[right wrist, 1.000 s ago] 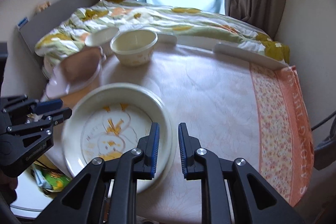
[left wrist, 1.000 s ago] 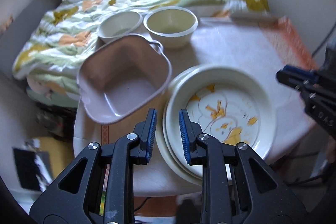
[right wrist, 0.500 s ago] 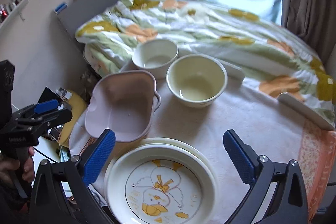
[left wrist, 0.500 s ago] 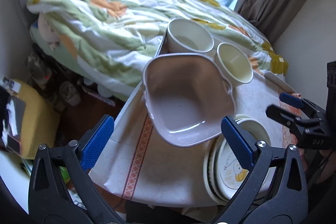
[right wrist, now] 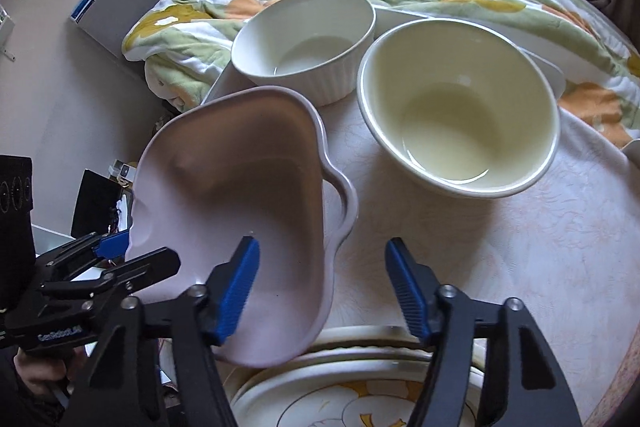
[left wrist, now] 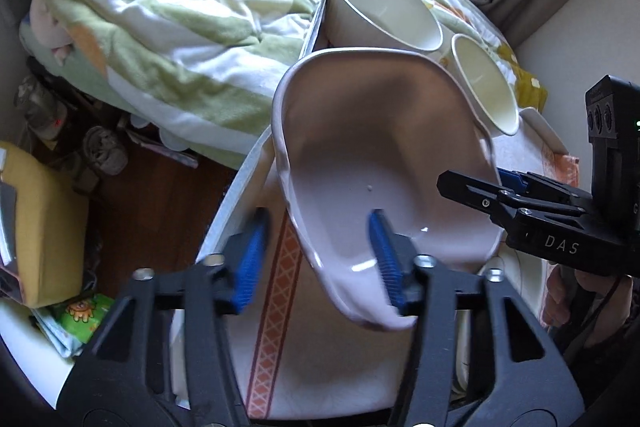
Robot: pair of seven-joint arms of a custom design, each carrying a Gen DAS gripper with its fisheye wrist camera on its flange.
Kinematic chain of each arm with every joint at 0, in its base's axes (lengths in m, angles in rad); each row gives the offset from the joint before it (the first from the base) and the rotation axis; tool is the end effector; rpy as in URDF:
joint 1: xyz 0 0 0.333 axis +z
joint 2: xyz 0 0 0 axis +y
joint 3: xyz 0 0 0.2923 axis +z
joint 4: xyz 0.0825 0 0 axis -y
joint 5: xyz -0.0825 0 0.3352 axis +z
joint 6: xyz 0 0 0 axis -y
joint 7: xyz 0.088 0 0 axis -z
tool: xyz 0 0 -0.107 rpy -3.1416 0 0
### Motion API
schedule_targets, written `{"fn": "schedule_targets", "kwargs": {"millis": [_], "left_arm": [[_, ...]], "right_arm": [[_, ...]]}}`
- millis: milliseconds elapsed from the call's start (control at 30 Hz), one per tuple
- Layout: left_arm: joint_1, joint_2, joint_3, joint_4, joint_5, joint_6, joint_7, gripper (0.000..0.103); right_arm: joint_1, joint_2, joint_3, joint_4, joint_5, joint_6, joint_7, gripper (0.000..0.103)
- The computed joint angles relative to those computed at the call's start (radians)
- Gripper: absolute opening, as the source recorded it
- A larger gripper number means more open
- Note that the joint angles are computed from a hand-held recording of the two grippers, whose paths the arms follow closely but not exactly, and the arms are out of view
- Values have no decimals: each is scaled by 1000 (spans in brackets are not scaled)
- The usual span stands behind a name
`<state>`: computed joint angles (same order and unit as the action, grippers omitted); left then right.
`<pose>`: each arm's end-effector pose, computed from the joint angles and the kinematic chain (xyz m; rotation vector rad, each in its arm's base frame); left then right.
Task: Organize plates and bowls
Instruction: 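Grasp the rim of the pink square basin with both grippers, then carry the pink basin onto the orange patterned runner and lower it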
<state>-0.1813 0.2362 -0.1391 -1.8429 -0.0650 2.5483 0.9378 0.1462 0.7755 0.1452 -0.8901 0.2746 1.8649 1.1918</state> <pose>0.5794 -0.1848 0.4524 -2.4660 1.6896 -0.7199 0.6878 0.1846 0.4550 -2.3899 1.3140 0.1302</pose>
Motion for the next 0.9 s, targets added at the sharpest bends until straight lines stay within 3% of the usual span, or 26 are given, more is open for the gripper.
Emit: {"fn": "schedule_targets", "kwargs": {"millis": [33,100,233,400,667,900], "left_arm": [[4,8,-2,7,-7,-3,16,33],[6,20,1,23,-1,-23,30,15],[4,27,8,32,13,-33,40,11],[-8,13,16,47,67,-58,33,10],[-46,-27,2,125,183,-134,-4,10],[-150,25,-27,310,304,-212,-119,10]], "right_arm": [[0,10,0,19,-3,-11,-1,47],[3,25,-1,44,-7,-23,-2,33],[3,40,-1,71,-8,-41,9,13],[3,-48,3,-72,4,43,-24,9],[-54,-222,12,-274,94,145,-68,9],[-139,-414,-31,-465,193,161,-146,9]]}}
